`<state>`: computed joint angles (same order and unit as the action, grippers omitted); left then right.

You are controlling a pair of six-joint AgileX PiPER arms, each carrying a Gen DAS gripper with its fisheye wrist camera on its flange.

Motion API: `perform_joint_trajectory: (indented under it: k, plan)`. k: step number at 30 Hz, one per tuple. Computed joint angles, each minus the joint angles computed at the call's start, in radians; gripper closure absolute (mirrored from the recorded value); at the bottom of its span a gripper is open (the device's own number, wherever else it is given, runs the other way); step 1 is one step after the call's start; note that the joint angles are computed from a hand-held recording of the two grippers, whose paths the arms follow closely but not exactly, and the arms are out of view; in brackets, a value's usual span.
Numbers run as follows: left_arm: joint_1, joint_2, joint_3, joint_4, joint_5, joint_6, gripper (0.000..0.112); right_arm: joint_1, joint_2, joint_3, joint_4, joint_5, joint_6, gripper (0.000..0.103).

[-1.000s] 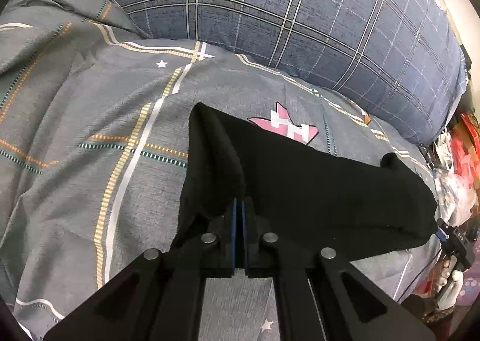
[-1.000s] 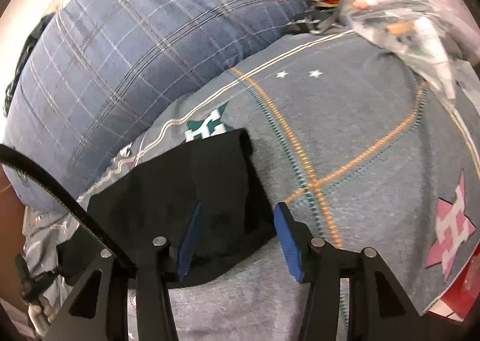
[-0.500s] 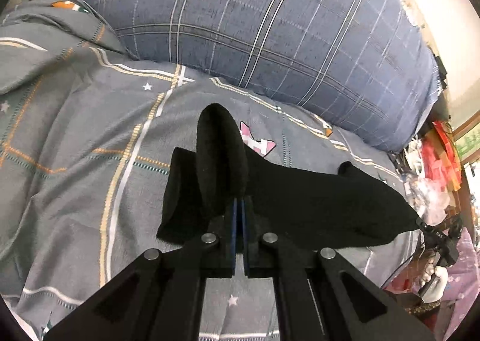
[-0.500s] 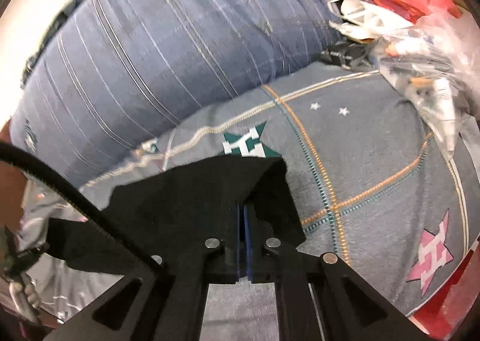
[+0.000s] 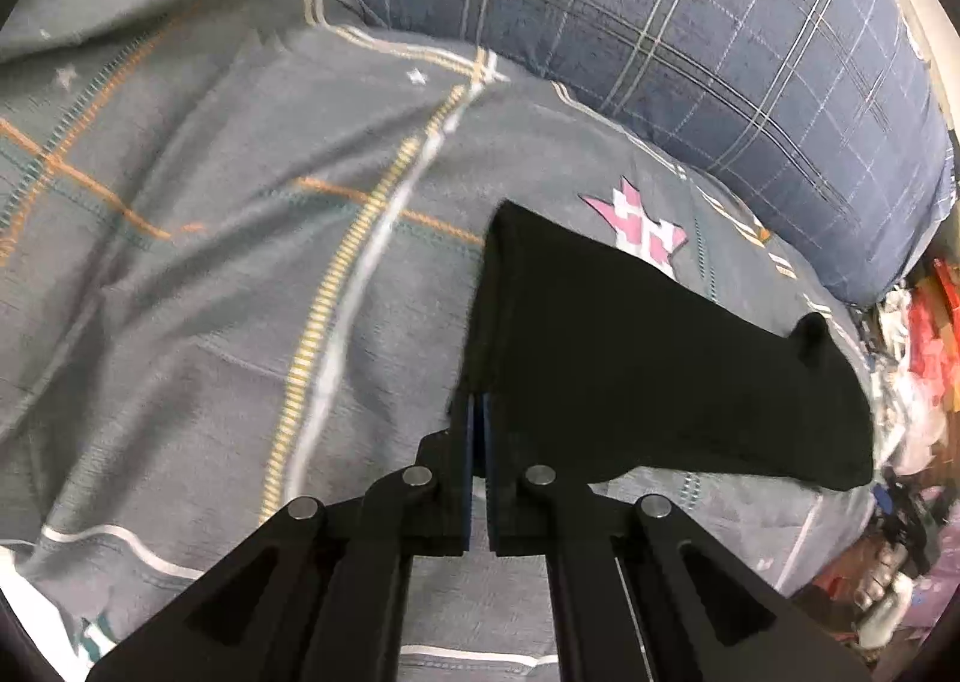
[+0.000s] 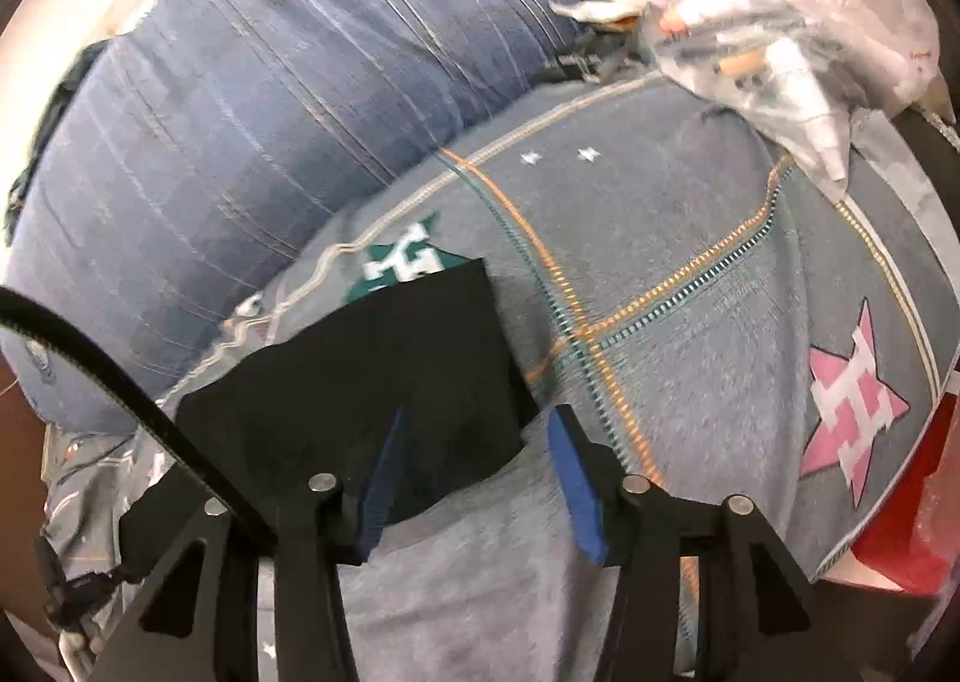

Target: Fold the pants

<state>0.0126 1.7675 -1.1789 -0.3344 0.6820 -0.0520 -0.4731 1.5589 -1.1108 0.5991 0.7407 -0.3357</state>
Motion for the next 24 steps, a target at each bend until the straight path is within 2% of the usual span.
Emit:
perform_joint_trajectory:
  k: [4,6,7,8,11,13,15,16,18,19,21,24]
  plan:
    - [-0.022,-0.094,0.074,0.184,-0.05,-0.189,0.11,0.075,-0.106,0.084,-0.023,-0.042,0.022,0.048]
    - [-0.048,-0.163,0.123,0.294,-0.083,-0.3,0.109,0.131,-0.119,0.087,-0.024,-0.053,0.027,0.048]
    - [-0.059,-0.175,0.13,0.303,-0.093,-0.313,0.109,0.17,-0.109,0.075,-0.001,-0.056,0.015,0.048]
    - [-0.062,-0.18,0.133,0.272,-0.106,-0.285,0.103,0.193,-0.095,0.062,0.03,-0.051,-0.006,0.048]
    - [-0.089,-0.13,0.097,0.096,-0.136,-0.147,0.069,0.283,0.021,-0.03,0.174,-0.011,-0.076,0.048]
    - [-0.111,-0.076,0.084,-0.052,-0.186,-0.023,0.069,0.345,0.139,-0.125,0.281,0.041,-0.111,0.048]
    - [-0.129,-0.025,0.082,-0.129,-0.233,0.037,0.069,0.406,0.262,-0.235,0.34,0.077,-0.087,0.048]
    - [-0.137,0.011,0.072,-0.112,-0.243,0.015,0.069,0.438,0.35,-0.325,0.362,0.11,-0.061,0.048]
    - [-0.13,0.061,0.074,-0.142,-0.259,0.025,0.069,0.482,0.452,-0.448,0.329,0.113,0.016,0.048]
    - [-0.132,0.053,0.095,-0.162,-0.296,0.048,0.069,0.501,0.514,-0.527,0.298,0.116,0.07,0.048]
    - [-0.143,0.048,0.088,-0.106,-0.283,0.016,0.069,0.516,0.628,-0.682,0.237,0.13,0.174,0.048]
    - [-0.143,0.048,0.101,-0.121,-0.304,0.046,0.069,0.494,0.787,-0.918,0.234,0.165,0.276,0.048]
